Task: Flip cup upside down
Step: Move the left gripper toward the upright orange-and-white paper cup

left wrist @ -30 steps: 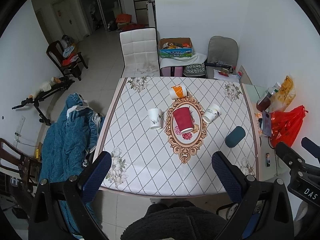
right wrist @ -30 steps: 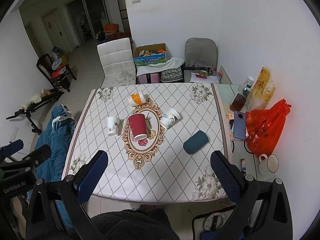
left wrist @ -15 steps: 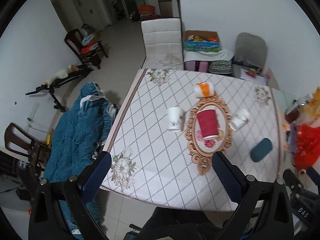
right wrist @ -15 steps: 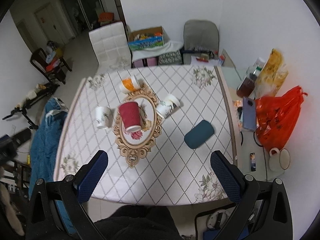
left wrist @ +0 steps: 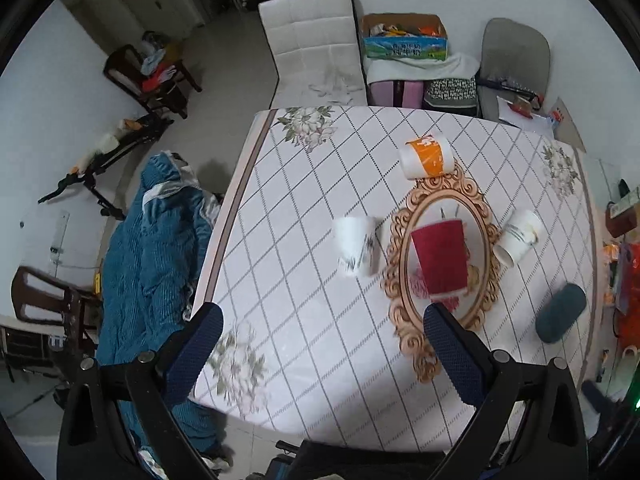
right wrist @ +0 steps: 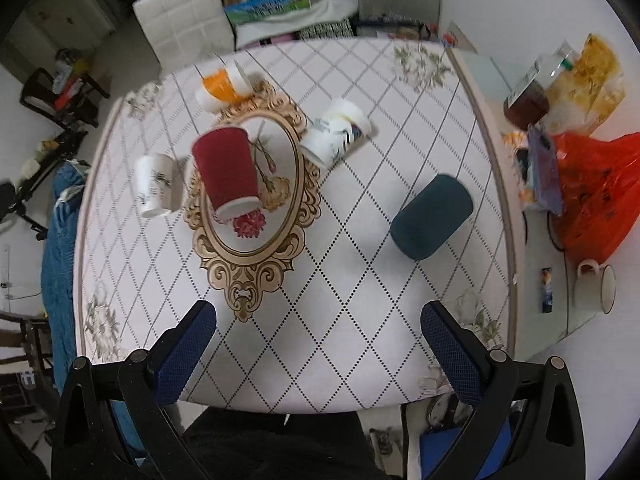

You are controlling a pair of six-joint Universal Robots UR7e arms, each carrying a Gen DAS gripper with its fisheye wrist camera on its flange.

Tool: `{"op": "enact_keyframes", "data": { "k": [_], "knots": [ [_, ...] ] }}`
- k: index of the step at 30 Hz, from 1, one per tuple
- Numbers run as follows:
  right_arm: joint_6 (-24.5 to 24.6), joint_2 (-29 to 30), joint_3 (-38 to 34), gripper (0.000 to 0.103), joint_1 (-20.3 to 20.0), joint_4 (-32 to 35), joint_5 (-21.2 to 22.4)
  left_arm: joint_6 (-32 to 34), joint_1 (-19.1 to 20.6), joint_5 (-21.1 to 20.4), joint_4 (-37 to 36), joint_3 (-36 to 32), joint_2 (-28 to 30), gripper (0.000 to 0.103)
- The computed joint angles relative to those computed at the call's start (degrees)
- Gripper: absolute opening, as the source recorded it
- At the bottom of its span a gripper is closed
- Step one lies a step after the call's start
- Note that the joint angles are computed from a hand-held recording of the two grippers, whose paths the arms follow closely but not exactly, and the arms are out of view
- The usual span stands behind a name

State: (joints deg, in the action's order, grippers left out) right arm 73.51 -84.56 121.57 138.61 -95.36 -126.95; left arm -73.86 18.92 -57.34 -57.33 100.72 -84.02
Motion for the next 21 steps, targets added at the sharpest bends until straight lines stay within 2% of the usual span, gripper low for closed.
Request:
{"op": "enact_keyframes", "data": {
  "k": [8,14,18,21],
  "knots": [
    [-2.7,2.2,3.7,0.103,-8.6,-6.4,1.6,13.0,12.1,3.1,-11.2,-2.8,8.3,0.103],
    [-4.4,4.0,5.6,0.103,-14.9,-10.2,1.1,22.4,19.5,1.7,-19.2,-6.6,16.5,0.103],
    [-5.2,5.3,6.0,0.103,-18.6,-12.5,0.9,30.7,21.1,5.1,-24.1,-7.9,21.9,0.103],
    [-5.8,5.9,5.9,0.103,-20.6,-13.5,0.5,42.2,20.4,10.6,-28.4,-6.4,25.1,0.102]
  ]
}}
